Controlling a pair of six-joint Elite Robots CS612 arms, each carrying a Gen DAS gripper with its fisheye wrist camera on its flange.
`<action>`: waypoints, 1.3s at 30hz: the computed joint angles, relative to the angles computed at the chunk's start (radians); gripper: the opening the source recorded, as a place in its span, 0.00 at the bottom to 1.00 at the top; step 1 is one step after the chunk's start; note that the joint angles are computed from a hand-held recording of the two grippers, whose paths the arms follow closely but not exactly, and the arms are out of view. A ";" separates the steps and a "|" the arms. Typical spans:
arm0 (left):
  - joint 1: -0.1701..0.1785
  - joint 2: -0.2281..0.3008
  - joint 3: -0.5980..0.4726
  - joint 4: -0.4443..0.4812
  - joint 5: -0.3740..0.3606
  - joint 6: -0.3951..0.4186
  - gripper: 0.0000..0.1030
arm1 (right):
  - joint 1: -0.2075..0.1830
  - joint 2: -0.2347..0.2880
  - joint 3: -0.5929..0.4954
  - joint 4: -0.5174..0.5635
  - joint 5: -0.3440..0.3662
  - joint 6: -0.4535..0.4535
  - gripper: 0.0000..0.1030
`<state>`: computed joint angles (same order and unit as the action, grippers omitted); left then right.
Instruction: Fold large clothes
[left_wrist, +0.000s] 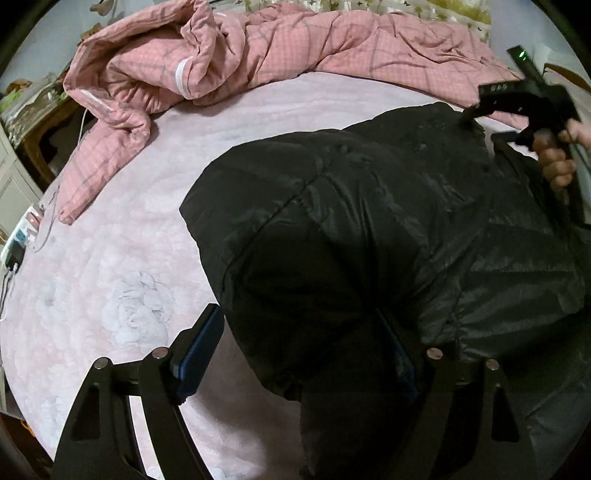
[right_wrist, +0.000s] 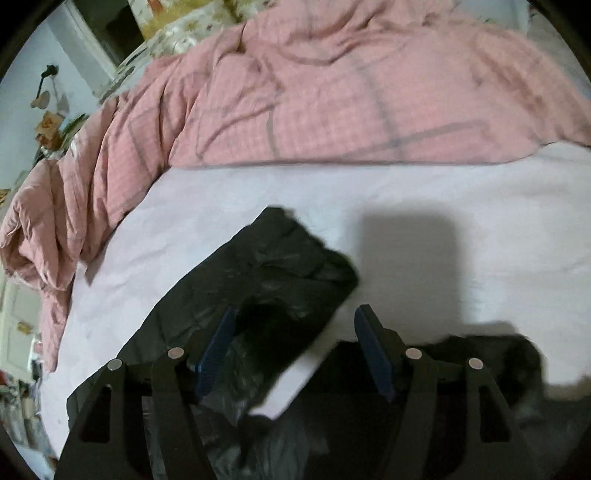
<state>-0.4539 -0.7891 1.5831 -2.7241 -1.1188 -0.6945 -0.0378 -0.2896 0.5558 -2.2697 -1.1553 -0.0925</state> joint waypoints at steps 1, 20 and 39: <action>0.002 0.001 -0.002 -0.001 -0.004 -0.001 0.78 | 0.006 0.016 -0.030 0.031 -0.029 0.000 0.67; -0.015 -0.038 0.084 -0.330 0.024 0.150 0.73 | -0.086 -0.447 0.779 -0.861 -0.117 -0.170 0.04; -0.043 0.010 0.001 -0.073 0.140 0.078 0.71 | -0.178 -0.455 0.935 -0.627 -0.314 -0.207 0.17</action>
<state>-0.4970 -0.7794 1.5842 -2.7967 -0.9785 -0.6162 -0.2155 -0.7442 1.4905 -2.8969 -1.4690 -0.3000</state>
